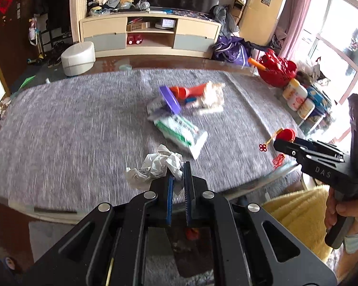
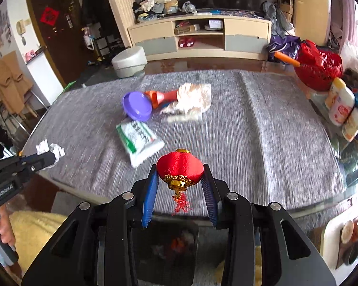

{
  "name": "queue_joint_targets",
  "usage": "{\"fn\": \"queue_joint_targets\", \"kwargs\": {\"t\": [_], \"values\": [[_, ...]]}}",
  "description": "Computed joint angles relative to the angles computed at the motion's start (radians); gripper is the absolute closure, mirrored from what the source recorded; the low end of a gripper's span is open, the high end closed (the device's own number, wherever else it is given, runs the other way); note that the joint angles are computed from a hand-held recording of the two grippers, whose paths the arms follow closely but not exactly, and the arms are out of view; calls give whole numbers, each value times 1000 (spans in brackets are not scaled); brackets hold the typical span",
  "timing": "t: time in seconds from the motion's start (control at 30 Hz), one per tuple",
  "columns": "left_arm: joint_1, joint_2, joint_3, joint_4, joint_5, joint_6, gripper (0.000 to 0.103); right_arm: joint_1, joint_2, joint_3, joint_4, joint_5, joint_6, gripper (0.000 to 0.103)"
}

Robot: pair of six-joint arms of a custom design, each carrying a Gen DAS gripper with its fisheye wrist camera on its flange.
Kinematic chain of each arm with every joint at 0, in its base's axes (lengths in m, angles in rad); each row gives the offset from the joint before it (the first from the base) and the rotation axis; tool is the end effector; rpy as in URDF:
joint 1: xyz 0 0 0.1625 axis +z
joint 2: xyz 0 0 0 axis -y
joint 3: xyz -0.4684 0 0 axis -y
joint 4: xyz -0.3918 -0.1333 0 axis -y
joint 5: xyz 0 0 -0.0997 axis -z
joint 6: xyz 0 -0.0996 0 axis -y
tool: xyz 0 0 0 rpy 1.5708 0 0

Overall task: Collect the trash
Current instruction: 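Lower both tools into the bin and open them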

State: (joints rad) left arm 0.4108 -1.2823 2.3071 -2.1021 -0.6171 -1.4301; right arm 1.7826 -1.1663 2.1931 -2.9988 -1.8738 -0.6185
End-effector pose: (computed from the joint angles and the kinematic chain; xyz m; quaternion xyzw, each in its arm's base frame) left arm -0.2785 -0.3553 0.1787 -0.0049 0.8688 -0.3692 0.3300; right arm 0.2097 -0.4827 0.2093 0.3632 -0.8986 0.1631 0.1846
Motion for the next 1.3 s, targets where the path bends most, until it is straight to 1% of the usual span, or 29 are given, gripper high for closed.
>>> {"fn": "queue_joint_targets", "kwargs": {"t": [0.07,0.13,0.27,0.4,0.6,0.7,0.8,0.97,1.17,1.2,1.23,1.27,1.3], "values": [[-23,12,17,2,-21,-32,96,-7,-16,29,-6,-3,-9,66],[-43,27,40,-28,-44,-55,96,-16,-25,58,-14,-6,-18,66],[-72,55,100,-148,-95,-68,96,-40,-42,107,-11,-9,-19,66],[-78,107,142,-279,-145,-56,96,-65,-44,143,-4,-15,-15,66],[-60,200,190,-462,-213,-11,96,-98,-22,180,-13,-49,-11,66],[-35,260,217,-580,-262,11,96,-113,4,195,-31,-78,-13,66],[-13,307,235,-673,-308,36,96,-127,32,202,-39,-105,-7,66],[9,366,242,-758,-369,68,96,-144,64,206,-35,-136,-1,66],[21,372,236,-764,-377,81,94,-149,69,199,-10,-134,15,65],[22,371,235,-762,-376,80,90,-150,67,197,-5,-130,16,64],[23,370,235,-762,-376,80,87,-150,66,195,-4,-128,17,58],[24,370,234,-763,-376,81,81,-150,65,195,-4,-127,19,48],[25,370,233,-759,-375,80,76,-150,63,195,-4,-123,20,43]]}}
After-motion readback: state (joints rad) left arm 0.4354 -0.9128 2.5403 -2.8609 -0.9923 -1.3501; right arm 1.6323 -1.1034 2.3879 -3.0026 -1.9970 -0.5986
